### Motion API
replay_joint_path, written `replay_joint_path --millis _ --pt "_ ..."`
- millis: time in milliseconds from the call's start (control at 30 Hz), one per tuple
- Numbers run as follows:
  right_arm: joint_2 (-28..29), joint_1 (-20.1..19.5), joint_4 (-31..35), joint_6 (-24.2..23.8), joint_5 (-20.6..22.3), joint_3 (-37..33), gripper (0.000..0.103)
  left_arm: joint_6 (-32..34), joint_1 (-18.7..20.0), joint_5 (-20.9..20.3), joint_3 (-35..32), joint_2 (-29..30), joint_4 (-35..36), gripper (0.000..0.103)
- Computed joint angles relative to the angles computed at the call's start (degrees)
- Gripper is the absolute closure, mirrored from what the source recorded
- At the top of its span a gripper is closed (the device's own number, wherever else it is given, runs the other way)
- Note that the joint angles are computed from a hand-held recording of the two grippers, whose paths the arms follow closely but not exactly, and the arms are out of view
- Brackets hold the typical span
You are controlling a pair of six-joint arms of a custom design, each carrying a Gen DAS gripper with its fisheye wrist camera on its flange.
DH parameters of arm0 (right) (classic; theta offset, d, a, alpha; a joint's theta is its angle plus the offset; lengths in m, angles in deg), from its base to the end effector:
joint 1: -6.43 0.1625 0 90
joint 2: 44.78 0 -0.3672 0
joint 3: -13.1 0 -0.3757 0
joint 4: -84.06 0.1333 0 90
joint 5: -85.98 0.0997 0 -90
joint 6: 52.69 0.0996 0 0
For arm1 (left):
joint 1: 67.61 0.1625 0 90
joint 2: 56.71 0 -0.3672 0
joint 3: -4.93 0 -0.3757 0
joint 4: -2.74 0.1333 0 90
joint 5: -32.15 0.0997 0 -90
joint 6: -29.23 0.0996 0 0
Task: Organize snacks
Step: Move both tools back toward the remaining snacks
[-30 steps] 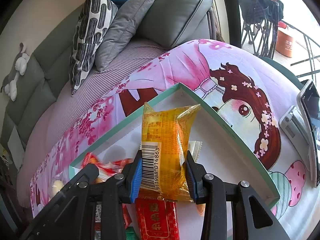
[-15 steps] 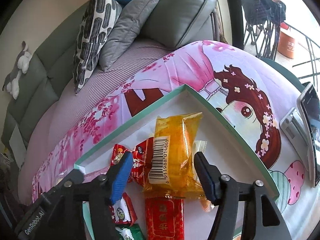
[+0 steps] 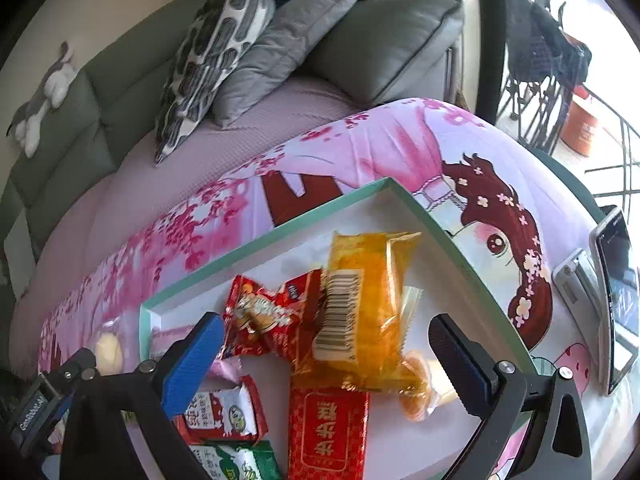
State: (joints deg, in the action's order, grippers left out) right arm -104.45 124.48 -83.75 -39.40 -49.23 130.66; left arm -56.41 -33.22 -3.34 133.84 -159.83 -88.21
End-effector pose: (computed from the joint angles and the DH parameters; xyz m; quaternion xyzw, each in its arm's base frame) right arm 0.2917 -0.4143 0.1292 0.0509 -0.9103 0.2830 0.2979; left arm -0.1439 -0.3583 0.2623 -0.1298 0.8640 -0.3585 0.3287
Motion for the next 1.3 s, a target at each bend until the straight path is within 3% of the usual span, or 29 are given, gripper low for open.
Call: replay_joint_path --millis 233,333,533,667,900,1100,1300 --pt "1.44 2.78 -0.36 -3.26 -2.6 -0.12 0.0 -5.79 -2.33 1.8 1.01 -2.48 8.89 0.0" --pt "1.06 3.17 -0.13 -3.2 -1.86 0.35 0.0 -8.61 -3.25 2.38 0.99 -2.84 12.62 0.0" --pt "1.3 4.0 1.63 -2.29 -2.89 0.34 0.0 -19.13 -5.24 1.68 -1.31 -1.44 26.71 0.0" --pt "1.02 3.95 4.14 -0.52 -2.04 0.3 0.0 -23.12 -6.91 0.66 -0.77 -4.31 31.08 0.0" --pt "3.45 6.6 5.18 -1.45 -1.28 -1.1 0.0 -35.74 -8.76 -2.97 -3.88 -6.97 46.19 0.0" --pt "6.51 9.38 6.8 -3.21 3.35 -3.01 0.0 -38.57 -9.28 -10.44 -4.48 -11.01 55.95 0.0" --pt "9.97 12.48 7.67 -5.72 4.91 -5.02 0.0 -46.92 -13.87 -14.31 -4.86 -17.75 66.56 0.0"
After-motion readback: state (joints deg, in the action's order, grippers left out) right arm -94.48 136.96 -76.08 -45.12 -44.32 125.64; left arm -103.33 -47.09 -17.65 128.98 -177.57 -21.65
